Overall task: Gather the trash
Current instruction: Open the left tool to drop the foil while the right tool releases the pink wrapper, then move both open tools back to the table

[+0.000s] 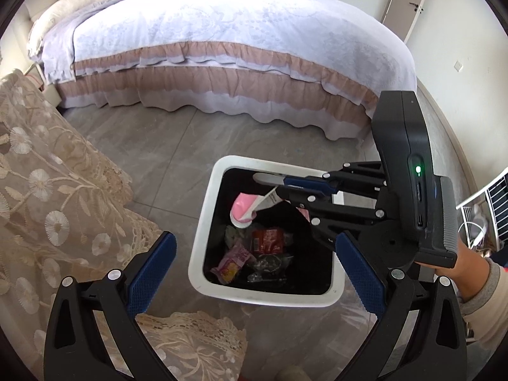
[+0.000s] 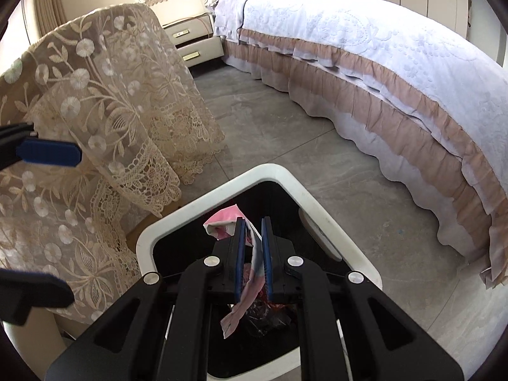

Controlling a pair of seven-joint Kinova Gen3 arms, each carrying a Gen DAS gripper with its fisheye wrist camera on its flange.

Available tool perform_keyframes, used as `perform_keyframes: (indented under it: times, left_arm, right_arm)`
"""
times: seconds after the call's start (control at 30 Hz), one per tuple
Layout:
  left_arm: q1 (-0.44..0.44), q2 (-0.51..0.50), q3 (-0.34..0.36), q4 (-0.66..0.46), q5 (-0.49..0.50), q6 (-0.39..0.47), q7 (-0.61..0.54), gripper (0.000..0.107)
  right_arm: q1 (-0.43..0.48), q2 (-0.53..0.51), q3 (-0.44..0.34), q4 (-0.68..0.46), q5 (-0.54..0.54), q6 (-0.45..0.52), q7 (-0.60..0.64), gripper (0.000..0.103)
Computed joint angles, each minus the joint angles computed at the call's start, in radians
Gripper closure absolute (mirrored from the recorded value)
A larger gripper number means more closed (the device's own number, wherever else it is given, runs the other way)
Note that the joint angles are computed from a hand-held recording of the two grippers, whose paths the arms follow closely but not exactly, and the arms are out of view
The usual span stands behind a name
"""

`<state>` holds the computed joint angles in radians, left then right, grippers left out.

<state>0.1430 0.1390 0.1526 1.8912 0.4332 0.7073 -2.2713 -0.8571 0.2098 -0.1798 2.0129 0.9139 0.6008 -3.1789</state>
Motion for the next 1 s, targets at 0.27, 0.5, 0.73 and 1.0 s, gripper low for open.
perform_keyframes:
  times: [0.27,0.5,0.73,1.0]
  left_arm:
    - [-0.006,-0.001,-0.001,-0.009,0.013,0.011,0.000,0.009]
    - [-0.013,-0.018,-0.004,-0.003,0.040,0.017,-0.026,0.009]
    - [-0.021,-0.066,-0.017,0.005,0.093,0.027,-0.076,0.009]
    - [-0.018,-0.157,-0.054,0.014,0.175,0.063,-0.151,0.009]
  right_arm:
    - [0.008,0.000,-0.007,-0.006,-0.064,-0.001,0.072,0.004]
    - [-0.024,0.002,-0.005,-0.029,-0.079,0.082,0.066,0.004]
    - [-0.059,-0.041,-0.048,-0.038,-0.021,0.203,0.025,0.004]
    - [-0.106,-0.098,-0.137,-0.072,0.057,0.410,-0.026,0.004]
